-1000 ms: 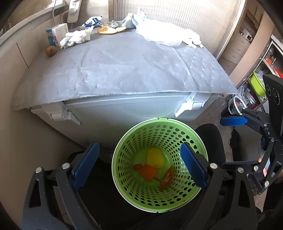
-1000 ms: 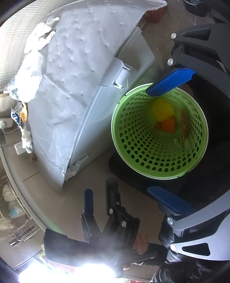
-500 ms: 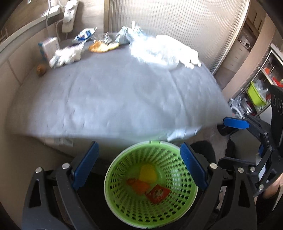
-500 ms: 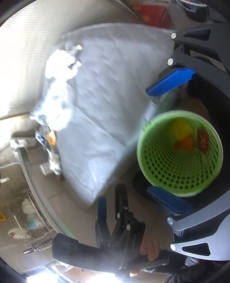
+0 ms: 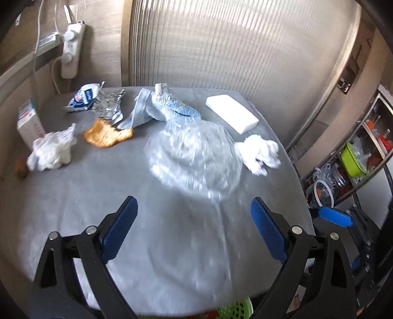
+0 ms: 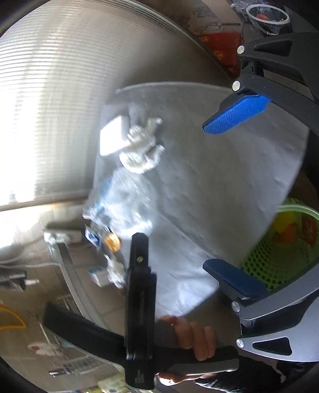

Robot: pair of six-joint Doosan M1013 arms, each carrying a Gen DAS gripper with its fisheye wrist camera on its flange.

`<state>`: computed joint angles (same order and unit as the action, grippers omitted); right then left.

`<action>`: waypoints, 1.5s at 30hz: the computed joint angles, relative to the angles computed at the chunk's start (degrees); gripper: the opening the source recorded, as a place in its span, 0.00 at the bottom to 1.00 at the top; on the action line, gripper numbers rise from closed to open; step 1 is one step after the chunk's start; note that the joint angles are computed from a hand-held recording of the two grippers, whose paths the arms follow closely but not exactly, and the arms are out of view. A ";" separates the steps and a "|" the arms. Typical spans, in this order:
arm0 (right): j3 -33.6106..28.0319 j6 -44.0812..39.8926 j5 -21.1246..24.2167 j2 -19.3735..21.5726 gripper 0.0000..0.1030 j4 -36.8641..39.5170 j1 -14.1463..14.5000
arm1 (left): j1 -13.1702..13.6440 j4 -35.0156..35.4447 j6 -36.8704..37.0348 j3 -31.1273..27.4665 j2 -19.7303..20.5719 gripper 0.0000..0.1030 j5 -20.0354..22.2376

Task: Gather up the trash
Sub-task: 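Grasp the clear plastic bag with the left tool while the right tool grasps the white tissue, then drop the plastic bag into the basket with the left tool while the right tool drops the tissue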

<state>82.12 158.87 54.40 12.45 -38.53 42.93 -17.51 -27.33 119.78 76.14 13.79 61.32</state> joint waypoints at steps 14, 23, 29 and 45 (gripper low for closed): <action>0.07 6.22 -0.46 -0.02 0.98 -2.55 -4.69 | -3.65 8.24 -9.81 -5.97 5.71 0.73 0.53; -0.12 7.84 -1.32 0.36 0.98 -0.69 -6.13 | -2.91 6.97 -9.08 -5.56 5.65 0.15 1.01; -2.64 4.63 -0.35 2.41 0.98 1.22 -7.50 | -0.87 4.14 -7.61 -3.53 3.73 0.13 0.55; -8.31 -2.67 5.55 7.18 0.42 5.85 -9.42 | 3.82 -0.31 -2.09 1.98 -0.73 0.13 0.25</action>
<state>73.81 156.21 59.95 19.64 -32.68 33.51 -13.69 -27.64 117.69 78.12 13.06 61.58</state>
